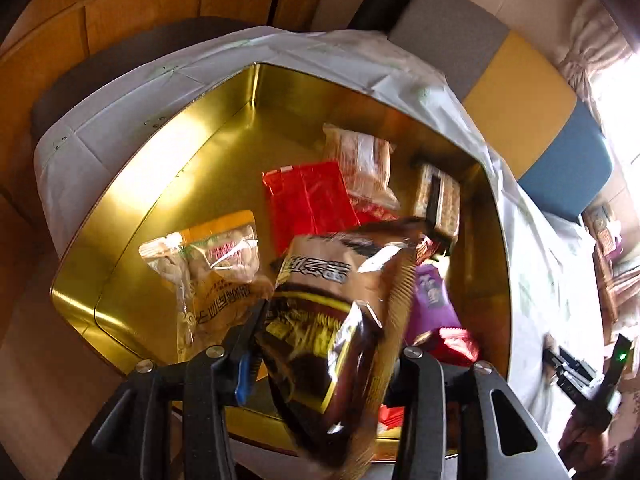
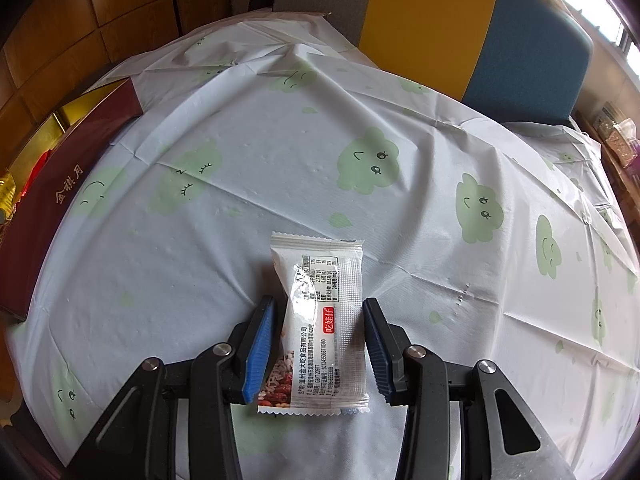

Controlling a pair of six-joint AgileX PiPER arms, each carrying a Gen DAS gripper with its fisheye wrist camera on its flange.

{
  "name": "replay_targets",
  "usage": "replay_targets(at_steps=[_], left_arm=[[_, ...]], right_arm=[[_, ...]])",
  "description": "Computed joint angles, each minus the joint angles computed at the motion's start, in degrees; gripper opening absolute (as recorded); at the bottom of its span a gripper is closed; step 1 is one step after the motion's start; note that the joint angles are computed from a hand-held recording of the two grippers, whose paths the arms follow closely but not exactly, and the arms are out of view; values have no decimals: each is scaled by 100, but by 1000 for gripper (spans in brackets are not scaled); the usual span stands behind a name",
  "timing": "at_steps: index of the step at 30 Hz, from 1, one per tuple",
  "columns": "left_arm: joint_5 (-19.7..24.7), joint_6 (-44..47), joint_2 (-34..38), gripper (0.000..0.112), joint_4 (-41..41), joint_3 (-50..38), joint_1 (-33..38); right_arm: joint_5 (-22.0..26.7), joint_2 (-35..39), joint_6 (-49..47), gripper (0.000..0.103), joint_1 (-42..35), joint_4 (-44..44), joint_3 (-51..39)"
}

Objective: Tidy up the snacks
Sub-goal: 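Carry the brown-and-gold pack into the gold tin and open the left tool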

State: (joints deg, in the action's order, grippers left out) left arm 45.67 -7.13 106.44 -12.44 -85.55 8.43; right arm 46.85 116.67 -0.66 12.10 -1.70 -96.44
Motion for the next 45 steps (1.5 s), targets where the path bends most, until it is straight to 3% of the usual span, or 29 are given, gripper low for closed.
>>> replay_targets(at_steps=[5, 9, 15, 19, 33, 45], left_arm=[[-372, -121, -137, 58, 393, 159, -198], [-480, -298, -308, 59, 772, 175, -357], [-584, -1520, -390, 59, 2502, 266, -869], [-632, -1900, -516, 59, 3016, 435, -1033], [-1248, -1823, -1405, 59, 3003, 1185, -1012], [-1524, -1559, -1819, 59, 2733, 1346, -832]], right_arm=[[6, 0, -5, 44, 0, -7, -3], [7, 0, -11, 44, -2, -5, -6], [-62, -32, 75, 44, 28, -103, 61], [-166, -104, 121, 40, 77, -183, 189], [-369, -205, -82, 39, -50, 93, 402], [251, 2, 819, 36, 204, -463, -109]])
